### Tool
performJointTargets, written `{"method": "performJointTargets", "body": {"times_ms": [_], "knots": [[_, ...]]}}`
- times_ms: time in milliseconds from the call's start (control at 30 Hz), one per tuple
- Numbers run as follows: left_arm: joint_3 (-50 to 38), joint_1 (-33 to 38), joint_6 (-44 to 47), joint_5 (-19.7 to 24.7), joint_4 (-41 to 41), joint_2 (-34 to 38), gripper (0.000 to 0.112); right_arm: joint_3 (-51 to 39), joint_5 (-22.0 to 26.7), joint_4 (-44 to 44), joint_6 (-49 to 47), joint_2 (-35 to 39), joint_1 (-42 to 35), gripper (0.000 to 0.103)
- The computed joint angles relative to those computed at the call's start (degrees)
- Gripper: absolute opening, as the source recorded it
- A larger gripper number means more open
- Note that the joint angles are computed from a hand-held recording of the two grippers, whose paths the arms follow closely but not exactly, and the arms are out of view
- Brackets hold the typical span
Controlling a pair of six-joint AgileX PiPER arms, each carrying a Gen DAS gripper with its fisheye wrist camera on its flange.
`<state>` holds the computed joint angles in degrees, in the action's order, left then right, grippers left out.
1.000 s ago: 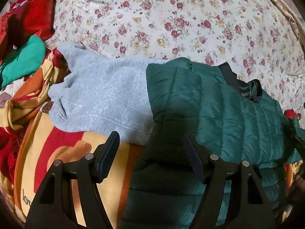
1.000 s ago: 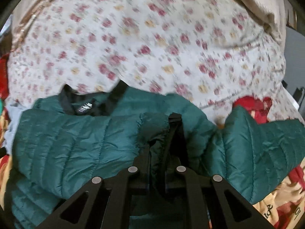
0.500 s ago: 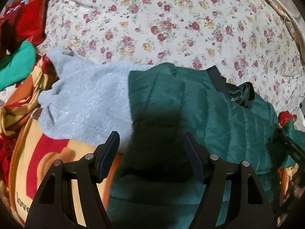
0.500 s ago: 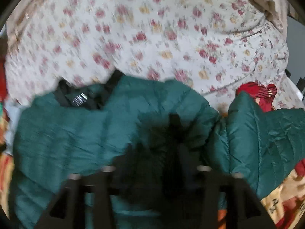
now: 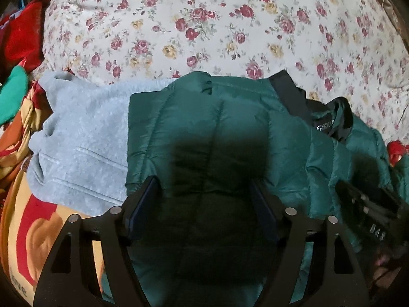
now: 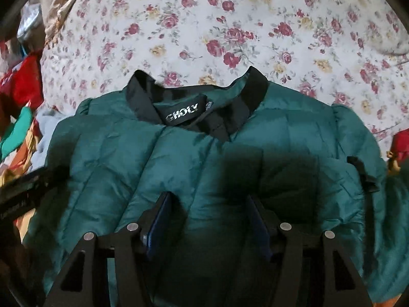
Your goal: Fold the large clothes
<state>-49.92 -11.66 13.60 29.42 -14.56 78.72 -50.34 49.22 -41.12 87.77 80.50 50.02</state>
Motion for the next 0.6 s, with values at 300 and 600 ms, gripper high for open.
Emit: {"method": "performJointTargets", "body": {"times_ms": [300,600], "knots": [[1.82,-1.84,-4.72,-2.8,5.19,0.25,0.078,0.28,3.31,2.81,-1.92,-7.47,1.47,0.058],[2.91,-3.21,-8.93,-4.78,8.97,0.02,0.08,11.13,4.42,4.39,3.74,-16.52,1.35,0.055]]}}
